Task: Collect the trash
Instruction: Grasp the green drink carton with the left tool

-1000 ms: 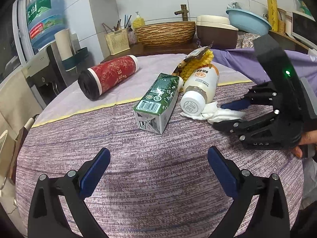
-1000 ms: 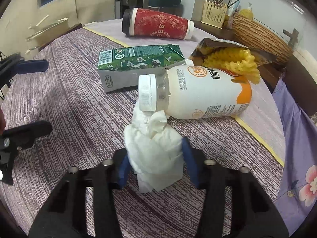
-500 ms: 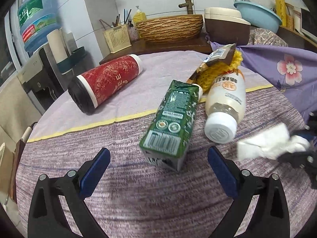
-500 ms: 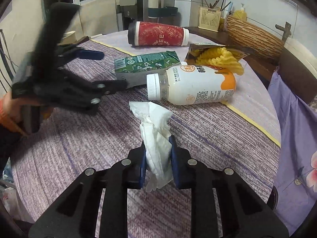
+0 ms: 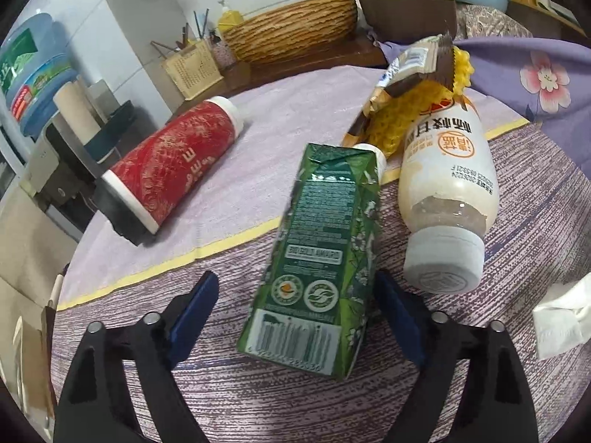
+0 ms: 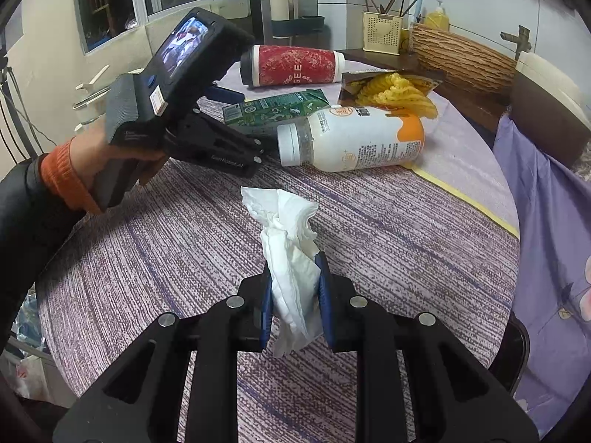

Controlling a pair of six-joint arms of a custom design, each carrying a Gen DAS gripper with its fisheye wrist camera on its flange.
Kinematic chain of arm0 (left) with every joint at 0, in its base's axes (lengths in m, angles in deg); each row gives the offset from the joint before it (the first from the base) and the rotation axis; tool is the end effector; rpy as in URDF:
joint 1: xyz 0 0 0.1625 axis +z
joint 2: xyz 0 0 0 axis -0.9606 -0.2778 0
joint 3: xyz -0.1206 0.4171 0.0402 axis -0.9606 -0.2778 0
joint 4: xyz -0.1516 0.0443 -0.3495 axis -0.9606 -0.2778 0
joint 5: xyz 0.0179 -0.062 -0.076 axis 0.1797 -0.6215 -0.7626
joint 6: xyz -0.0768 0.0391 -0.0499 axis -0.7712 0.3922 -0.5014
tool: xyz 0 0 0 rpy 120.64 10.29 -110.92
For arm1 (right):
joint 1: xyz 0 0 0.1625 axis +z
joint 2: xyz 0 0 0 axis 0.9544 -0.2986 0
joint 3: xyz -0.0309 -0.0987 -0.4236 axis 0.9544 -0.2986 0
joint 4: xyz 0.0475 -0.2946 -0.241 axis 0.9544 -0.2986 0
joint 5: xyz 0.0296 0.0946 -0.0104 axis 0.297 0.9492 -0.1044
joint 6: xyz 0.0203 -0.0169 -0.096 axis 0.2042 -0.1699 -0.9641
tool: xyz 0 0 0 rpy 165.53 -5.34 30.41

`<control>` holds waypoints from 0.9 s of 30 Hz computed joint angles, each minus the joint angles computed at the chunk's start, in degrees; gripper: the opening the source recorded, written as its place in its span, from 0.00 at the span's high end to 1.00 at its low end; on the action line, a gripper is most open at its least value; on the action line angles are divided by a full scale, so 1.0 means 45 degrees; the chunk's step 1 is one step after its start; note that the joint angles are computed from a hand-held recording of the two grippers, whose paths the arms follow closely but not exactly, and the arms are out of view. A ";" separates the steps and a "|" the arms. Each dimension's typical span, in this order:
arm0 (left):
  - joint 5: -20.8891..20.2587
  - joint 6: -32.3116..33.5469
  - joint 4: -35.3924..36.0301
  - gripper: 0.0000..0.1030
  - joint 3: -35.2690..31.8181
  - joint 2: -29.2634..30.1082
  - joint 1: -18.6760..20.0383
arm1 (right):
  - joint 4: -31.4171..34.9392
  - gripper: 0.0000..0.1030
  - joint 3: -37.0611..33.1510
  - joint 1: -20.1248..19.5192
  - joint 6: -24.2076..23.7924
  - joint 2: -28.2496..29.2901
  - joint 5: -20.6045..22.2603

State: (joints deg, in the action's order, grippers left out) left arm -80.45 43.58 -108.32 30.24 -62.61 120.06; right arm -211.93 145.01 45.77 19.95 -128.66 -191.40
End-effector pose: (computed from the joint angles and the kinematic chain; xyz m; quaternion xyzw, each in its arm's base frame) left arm -0.2079 -0.5344 0.2861 0.3036 0.8069 -0.2461 0.4430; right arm 0.3553 -0.4675 0.1546 0.4040 -0.8695 0.1863 0.2146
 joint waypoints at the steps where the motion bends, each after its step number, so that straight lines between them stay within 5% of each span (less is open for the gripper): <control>1: -0.0136 -0.0148 0.0371 0.22 -0.0134 0.0006 0.0041 | 0.0022 0.79 0.0032 -0.0026 0.0047 -0.0023 0.0004; 7: -0.0768 -0.0807 0.2459 0.23 -0.1355 0.0213 0.0363 | 0.0035 0.79 0.0215 -0.0112 0.0354 -0.0112 0.0098; 11: -0.1388 -0.1374 0.3374 0.52 -0.1878 0.0196 0.0511 | -0.0106 0.79 0.0486 -0.0125 0.0508 -0.0245 0.0150; 27: -0.0424 -0.3925 0.2133 0.52 0.1533 -0.2458 -0.0777 | -0.0989 0.79 0.1769 -0.0309 0.0886 -0.1033 0.0538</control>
State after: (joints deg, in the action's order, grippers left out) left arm -82.36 25.92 -98.73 37.14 -73.68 116.57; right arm -216.39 152.97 44.37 23.94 -133.31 -188.98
